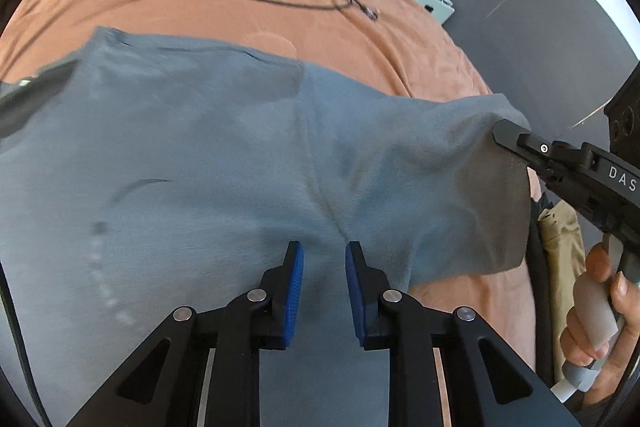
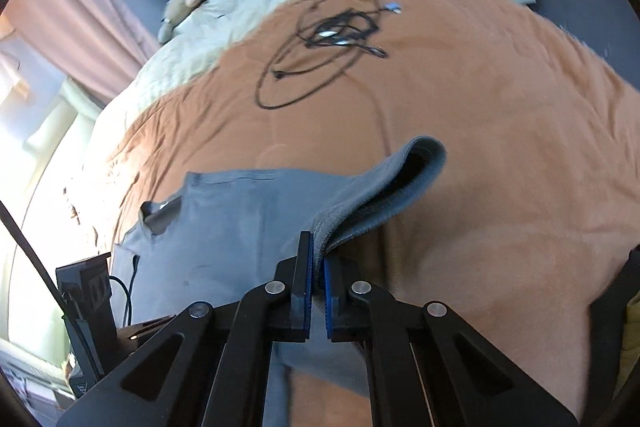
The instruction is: Fold small clothes
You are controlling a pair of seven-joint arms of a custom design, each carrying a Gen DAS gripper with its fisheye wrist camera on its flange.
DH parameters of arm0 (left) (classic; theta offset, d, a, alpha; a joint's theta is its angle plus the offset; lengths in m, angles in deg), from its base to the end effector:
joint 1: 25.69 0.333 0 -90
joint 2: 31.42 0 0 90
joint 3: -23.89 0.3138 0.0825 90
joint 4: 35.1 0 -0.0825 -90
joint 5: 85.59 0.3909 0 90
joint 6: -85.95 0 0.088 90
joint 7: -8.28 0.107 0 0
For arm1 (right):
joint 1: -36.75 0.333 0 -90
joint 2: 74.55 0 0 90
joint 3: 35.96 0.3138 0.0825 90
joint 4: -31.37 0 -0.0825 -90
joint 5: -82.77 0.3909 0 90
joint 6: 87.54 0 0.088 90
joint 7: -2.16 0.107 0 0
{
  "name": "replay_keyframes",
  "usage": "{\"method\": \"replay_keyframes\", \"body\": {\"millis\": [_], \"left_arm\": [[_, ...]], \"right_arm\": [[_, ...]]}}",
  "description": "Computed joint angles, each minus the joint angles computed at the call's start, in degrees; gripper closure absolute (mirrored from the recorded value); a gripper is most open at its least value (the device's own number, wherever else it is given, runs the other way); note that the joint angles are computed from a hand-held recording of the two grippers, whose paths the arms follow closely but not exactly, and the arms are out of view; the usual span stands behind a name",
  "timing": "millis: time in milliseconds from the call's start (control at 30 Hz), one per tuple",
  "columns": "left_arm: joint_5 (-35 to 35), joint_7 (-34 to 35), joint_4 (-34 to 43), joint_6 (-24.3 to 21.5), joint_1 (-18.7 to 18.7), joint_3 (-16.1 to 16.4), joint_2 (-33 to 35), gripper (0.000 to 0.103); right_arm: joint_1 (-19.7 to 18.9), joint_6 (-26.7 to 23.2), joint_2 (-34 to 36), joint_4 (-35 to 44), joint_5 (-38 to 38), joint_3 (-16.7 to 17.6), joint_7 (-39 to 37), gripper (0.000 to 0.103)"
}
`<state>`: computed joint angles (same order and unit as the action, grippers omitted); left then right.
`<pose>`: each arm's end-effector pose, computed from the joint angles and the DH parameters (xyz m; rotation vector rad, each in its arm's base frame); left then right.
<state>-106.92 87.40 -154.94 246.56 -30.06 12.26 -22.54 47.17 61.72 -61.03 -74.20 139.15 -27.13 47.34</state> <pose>0.5974 -0.1495 0.4046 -2.3057 1.8115 -0.8995 0.6313 0.1947 0.4455 -1.8732 1.2920 -0.0049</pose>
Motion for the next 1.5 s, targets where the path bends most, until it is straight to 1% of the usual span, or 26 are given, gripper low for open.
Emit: {"method": "replay_keyframes", "body": {"millis": [133,267,433,533,700,733,767,800,833,867,900,933,967,1000,1067,1167,1233,1300,1333,1367,1433,1500], "left_arm": [[-0.5,0.5,-4.4,0.0,0.8,1.1,-4.8,0.080],[-2.1,1.7,-9.9,0.5,1.2,3.0,-10.6,0.080],[-2.9,2.5,-16.1,0.6,1.3,5.8,-16.9,0.080],[-1.9,1.8,-19.1,0.3,1.7,7.0,-20.1,0.080],[0.0,0.6,-23.2,-0.3,2.8,8.8,-24.2,0.080],[0.4,0.2,-23.9,-0.5,3.1,9.0,-24.9,0.080],[0.7,-0.2,-24.3,-0.6,3.3,9.3,-25.2,0.080],[1.0,-0.5,-24.7,-0.8,3.6,9.5,-25.6,0.080],[1.4,-1.0,-25.0,-0.9,3.8,9.6,-25.8,0.080],[1.6,-1.5,-25.0,-1.0,4.0,9.7,-25.7,0.079],[1.7,-1.9,-25.0,-1.2,4.1,9.8,-25.6,0.076],[1.9,-2.6,-24.7,-1.5,4.3,9.8,-25.3,0.073],[1.5,-2.5,-24.5,-1.5,4.1,10.0,-24.9,0.066],[0.7,-2.0,-24.4,-1.0,3.6,10.3,-24.5,0.059],[0.5,-1.7,-24.0,0.1,3.4,10.1,-23.7,0.051],[0.2,-1.2,-22.5,0.7,3.0,10.0,-21.4,0.051],[-0.2,-1.0,-21.0,1.2,2.9,9.7,-19.3,0.051],[1.3,-1.9,-19.4,1.5,3.6,8.9,-17.3,0.051],[1.9,-2.3,-18.5,1.7,3.9,8.6,-16.1,0.051],[2.2,-2.3,-17.9,1.8,4.0,8.4,-15.3,0.051],[3.2,-2.8,-16.3,2.2,4.5,8.0,-13.1,0.051],[5.3,-4.0,-14.7,2.4,5.2,7.6,-11.1,0.051]], "right_arm": [[2.3,2.1,-1.8,-1.4,-3.4,0.4,2.1,0.102],[5.7,4.8,-2.8,-2.0,-10.2,0.7,6.6,0.102],[8.9,5.8,-2.1,-1.4,-17.9,1.5,12.6,0.102],[10.5,6.0,-0.9,-0.7,-21.8,2.1,15.8,0.102],[12.1,4.8,2.1,1.5,-25.6,3.7,19.1,0.102],[12.0,3.8,2.7,2.4,-25.2,4.2,19.0,0.101],[11.4,1.2,3.6,3.7,-24.2,4.9,18.4,0.101],[11.5,-0.4,4.2,4.6,-24.6,4.8,19.1,0.100],[11.5,-1.4,4.5,5.0,-24.9,4.7,19.5,0.094],[11.3,-1.5,4.5,5.1,-24.5,4.8,19.1,0.076],[10.8,-0.8,4.3,4.9,-23.4,5.1,18.1,0.064],[10.3,-0.2,4.1,4.7,-22.1,5.3,17.1,0.041],[9.7,0.4,3.9,4.5,-20.4,5.6,15.9,0.037],[9.1,0.3,3.8,4.6,-19.4,5.4,15.3,0.037],[8.6,0.9,3.3,3.8,-18.9,4.7,14.8,0.037],[8.1,3.2,3.0,2.8,-19.9,3.3,15.0,0.037],[7.8,4.3,3.3,2.4,-21.3,2.4,16.6,0.037],[8.1,5.4,4.1,2.4,-24.4,1.2,19.5,0.038],[8.2,5.5,4.7,2.7,-25.8,0.9,20.8,0.044],[7.9,5.1,6.0,3.6,-26.7,0.8,21.7,0.052],[7.4,4.7,7.2,4.4,-27.8,1.2,23.1,0.061],[7.4,4.5,9.4,6.2,-29.8,1.1,24.3,0.065]]}}
